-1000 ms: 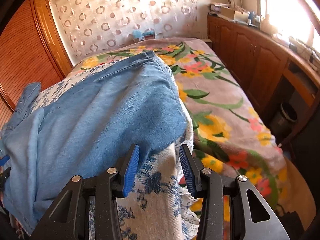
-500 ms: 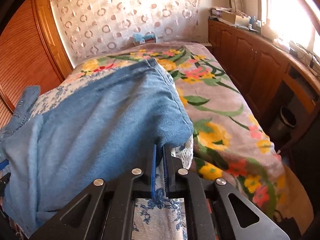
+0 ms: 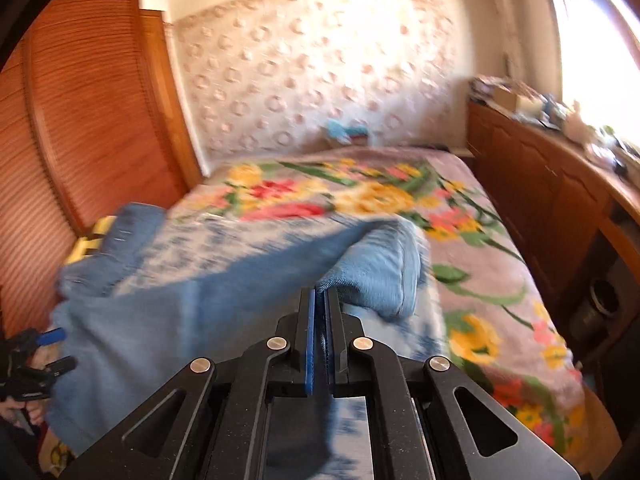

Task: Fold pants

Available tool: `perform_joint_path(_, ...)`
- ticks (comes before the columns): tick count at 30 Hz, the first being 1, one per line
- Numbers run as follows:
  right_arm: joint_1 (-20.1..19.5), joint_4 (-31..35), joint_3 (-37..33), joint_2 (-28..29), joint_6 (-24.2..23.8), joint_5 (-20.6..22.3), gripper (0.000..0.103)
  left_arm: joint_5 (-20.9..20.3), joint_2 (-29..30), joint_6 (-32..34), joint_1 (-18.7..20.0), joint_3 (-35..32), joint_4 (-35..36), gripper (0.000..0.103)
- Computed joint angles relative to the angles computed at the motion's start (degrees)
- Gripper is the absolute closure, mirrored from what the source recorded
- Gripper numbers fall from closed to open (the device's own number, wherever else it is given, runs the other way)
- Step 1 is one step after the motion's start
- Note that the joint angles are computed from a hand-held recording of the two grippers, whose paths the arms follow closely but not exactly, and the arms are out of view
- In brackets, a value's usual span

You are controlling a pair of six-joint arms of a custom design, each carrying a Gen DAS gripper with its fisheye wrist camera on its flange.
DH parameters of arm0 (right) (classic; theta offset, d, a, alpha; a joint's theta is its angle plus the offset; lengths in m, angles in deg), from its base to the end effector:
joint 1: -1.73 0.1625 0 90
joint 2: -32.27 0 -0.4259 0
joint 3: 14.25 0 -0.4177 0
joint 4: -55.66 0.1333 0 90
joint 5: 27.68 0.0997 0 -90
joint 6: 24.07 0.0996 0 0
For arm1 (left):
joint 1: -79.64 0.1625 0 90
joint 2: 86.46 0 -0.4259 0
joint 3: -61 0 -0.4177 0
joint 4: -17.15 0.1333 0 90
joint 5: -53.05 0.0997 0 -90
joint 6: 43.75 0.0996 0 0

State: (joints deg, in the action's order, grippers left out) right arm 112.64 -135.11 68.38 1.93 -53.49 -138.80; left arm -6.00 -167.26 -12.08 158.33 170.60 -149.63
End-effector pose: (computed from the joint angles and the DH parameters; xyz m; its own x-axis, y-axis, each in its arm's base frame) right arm 0.3618 -0.6740 0.0602 -0.7267 -0.3746 0.5758 -0.6814 0.4996 -0.5348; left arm 0.0703 -0.5896 0.3986 -0.7106 0.1689 -0.6830 0.5926 0.6670 -0.4515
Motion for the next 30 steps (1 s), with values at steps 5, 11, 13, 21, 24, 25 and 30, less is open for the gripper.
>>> perform_joint_path(5, 3.5, 1.8, 3.1, -0.9, -3.1, 4.7, 0.099, -0.6, -3.2, 0.1, -1.4, 1.3, -1.8, 0.029)
perform_joint_path(11, 4.8, 7.7, 6.7, -2.2, -3.3, 7.7, 0.098, -1.1, -4.8, 0.5, -2.2, 2.1, -2.2, 0.029)
perform_joint_path(13, 4.7, 8.3, 7.1, -2.4, -3.6, 7.5, 0.096, -1.3, -4.8, 0.1, -2.1, 2.1, -1.6, 0.029)
perform_joint_path(21, 3.2, 4.9, 8.8, -4.1, -3.8, 3.6, 0.067, -3.3, -4.5, -1.2, -1.9, 2.9, -0.4, 0.029)
perform_joint_path(24, 3.5, 4.8, 7.8, -2.8, -2.8, 0.8, 0.067, -3.9, -4.2, -1.5, -1.8, 2.8, 0.1, 0.029)
perform_joint_path(25, 3.3, 5.3, 7.3, -2.5, -2.3, 0.2, 0.067, -3.9, -4.1, -1.6, -1.8, 2.9, 0.2, 0.029)
perform_joint_path(30, 2.7, 8.0, 5.8, -1.0, 0.1, -0.2, 0.067, -4.0, -4.0, -1.7, -1.9, 3.1, 0.6, 0.029)
